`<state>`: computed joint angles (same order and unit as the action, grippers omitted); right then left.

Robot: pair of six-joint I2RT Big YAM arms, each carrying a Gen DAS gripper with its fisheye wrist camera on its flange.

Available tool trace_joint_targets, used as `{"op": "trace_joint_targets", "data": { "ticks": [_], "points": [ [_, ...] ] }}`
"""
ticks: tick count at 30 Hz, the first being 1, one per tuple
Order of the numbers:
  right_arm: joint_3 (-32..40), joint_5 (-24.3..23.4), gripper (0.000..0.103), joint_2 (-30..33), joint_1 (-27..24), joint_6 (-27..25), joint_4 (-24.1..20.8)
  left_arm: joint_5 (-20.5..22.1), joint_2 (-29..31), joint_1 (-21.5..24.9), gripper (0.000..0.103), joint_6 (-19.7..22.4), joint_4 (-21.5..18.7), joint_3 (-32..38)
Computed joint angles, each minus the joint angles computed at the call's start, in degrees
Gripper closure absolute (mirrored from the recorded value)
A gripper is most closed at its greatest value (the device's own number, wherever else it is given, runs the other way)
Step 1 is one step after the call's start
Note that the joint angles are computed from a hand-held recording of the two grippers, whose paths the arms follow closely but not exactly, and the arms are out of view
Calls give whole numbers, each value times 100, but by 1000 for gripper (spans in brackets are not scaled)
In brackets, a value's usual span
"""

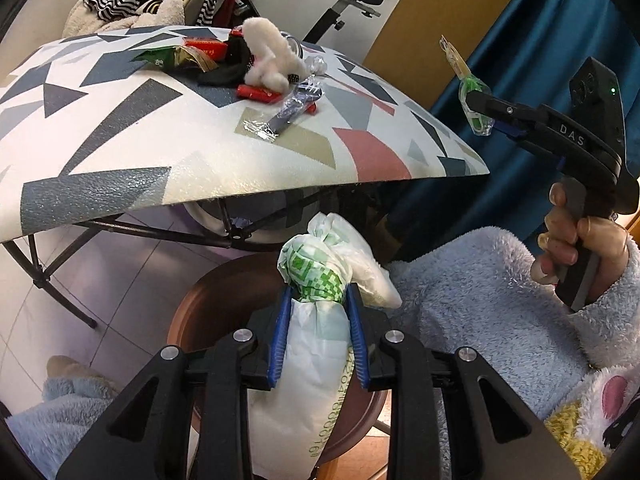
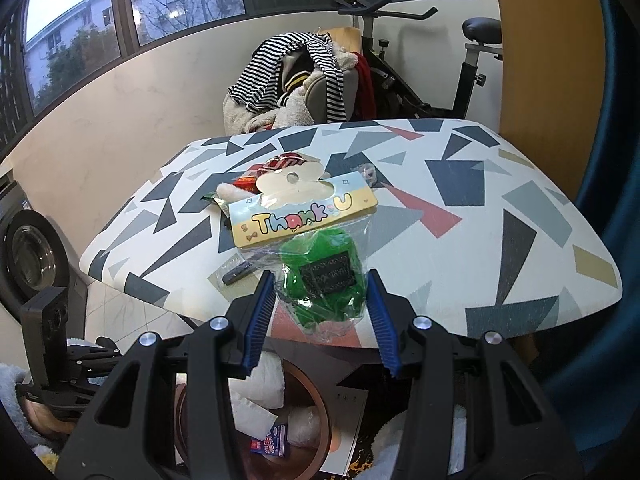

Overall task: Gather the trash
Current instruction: 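Carry both items over the brown bin and open both grippers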

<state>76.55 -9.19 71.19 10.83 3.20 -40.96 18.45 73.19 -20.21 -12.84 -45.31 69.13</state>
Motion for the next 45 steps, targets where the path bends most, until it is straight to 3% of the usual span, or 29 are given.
{"op": "trace_joint_targets", "data": {
  "ticks": [3,5,7,9,16,20,25,33,39,45],
  "points": [
    [-10,-6,55,5,-5,-7,-6,-55,18,10,75,-29,9,2],
    [-29,-9,55,4,-7,-10,3,-143,17,23,62,-76,37,-9],
    [-47,-11,55,1,-3,6,17,-293,-23,31,43,-141,99,-37],
    [-79,-1,55,-3,15,25,36,-467,-92,44,38,-211,184,-73],
    [-263,-57,55,-54,160,46,44,-1650,-687,-57,14,-446,716,-337],
    [-481,-240,55,-84,351,-17,-2,-2118,-927,-105,11,-463,978,-425],
    [-608,-298,55,30,671,-172,-197,-2503,-979,-120,9,-472,998,-428],
    [-631,-74,55,371,1177,-745,-485,-2763,-1020,-58,9,-591,1036,-488],
    [-663,-23,54,503,1299,-703,-524,-2918,-1021,-48,9,-647,917,-486],
    [-717,-291,52,553,1210,-517,-350,-2913,-992,-14,9,-672,880,-468]
  ]
}}
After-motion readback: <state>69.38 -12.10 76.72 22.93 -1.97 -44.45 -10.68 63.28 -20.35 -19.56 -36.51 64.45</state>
